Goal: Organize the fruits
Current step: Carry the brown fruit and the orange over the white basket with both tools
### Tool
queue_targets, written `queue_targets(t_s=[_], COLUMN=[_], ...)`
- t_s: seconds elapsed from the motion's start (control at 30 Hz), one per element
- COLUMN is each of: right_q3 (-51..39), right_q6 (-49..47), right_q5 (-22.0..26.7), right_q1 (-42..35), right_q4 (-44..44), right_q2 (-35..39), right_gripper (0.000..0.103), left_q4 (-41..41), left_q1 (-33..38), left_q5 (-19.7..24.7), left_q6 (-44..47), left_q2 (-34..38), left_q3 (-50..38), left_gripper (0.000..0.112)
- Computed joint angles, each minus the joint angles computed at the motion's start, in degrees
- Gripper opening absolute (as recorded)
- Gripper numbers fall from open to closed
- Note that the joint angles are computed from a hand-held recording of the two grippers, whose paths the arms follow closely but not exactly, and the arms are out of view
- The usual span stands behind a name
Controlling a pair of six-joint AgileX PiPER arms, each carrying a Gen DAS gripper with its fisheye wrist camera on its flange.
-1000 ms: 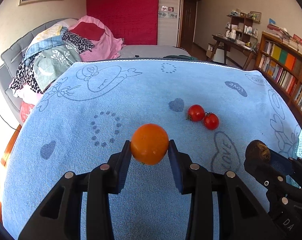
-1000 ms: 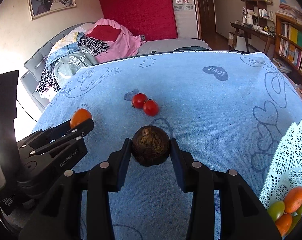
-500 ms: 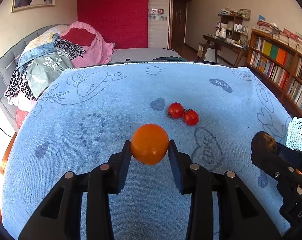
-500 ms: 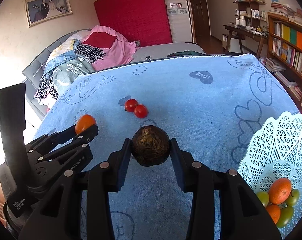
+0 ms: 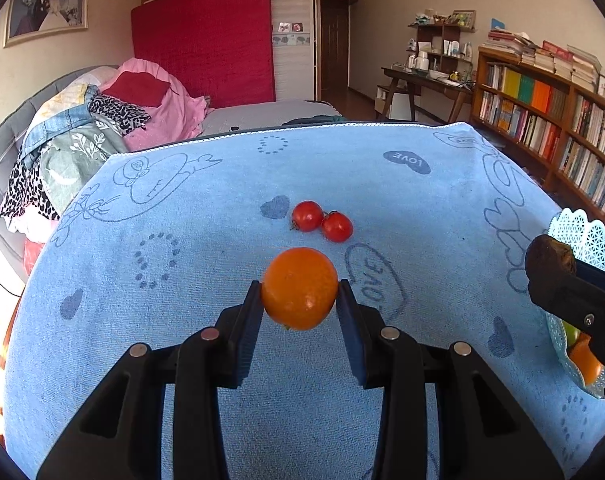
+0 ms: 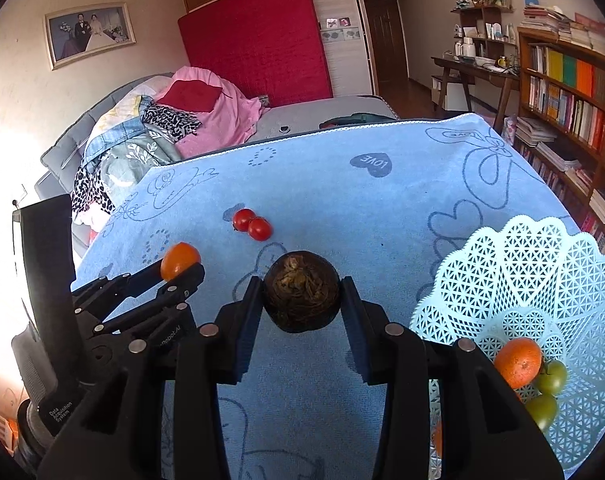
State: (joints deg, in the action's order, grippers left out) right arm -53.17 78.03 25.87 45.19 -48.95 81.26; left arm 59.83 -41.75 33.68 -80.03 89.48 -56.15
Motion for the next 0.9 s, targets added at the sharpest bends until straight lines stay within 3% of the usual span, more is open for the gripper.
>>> queue_targets(t_s=[0.47,0.67,0.9], right_q3=[12.4,17.7,20.5], right_q6=[1.6,-5.9,-21.8], right_q5=[6.0,4.5,0.2], right_q1=[-3.9,-12.3,-24.1], right_q4=[-0.3,6.3,19.1], right_q2=[-17.9,-25.2,-28.5], right_gripper=[0.041,0.041,0.041], left_q4=[-1.7,-2.8,-3.9], left_q1=[-7.3,-11.1,-15.1], left_q5=[4.2,6.1,8.8], left_q6=[0.4,0.7,1.9], left_q2=[-2.0,-1.5,0.8], left_q3=[-0.9,-3.4,-8.0], left_gripper=[0.038,0.038,0.038])
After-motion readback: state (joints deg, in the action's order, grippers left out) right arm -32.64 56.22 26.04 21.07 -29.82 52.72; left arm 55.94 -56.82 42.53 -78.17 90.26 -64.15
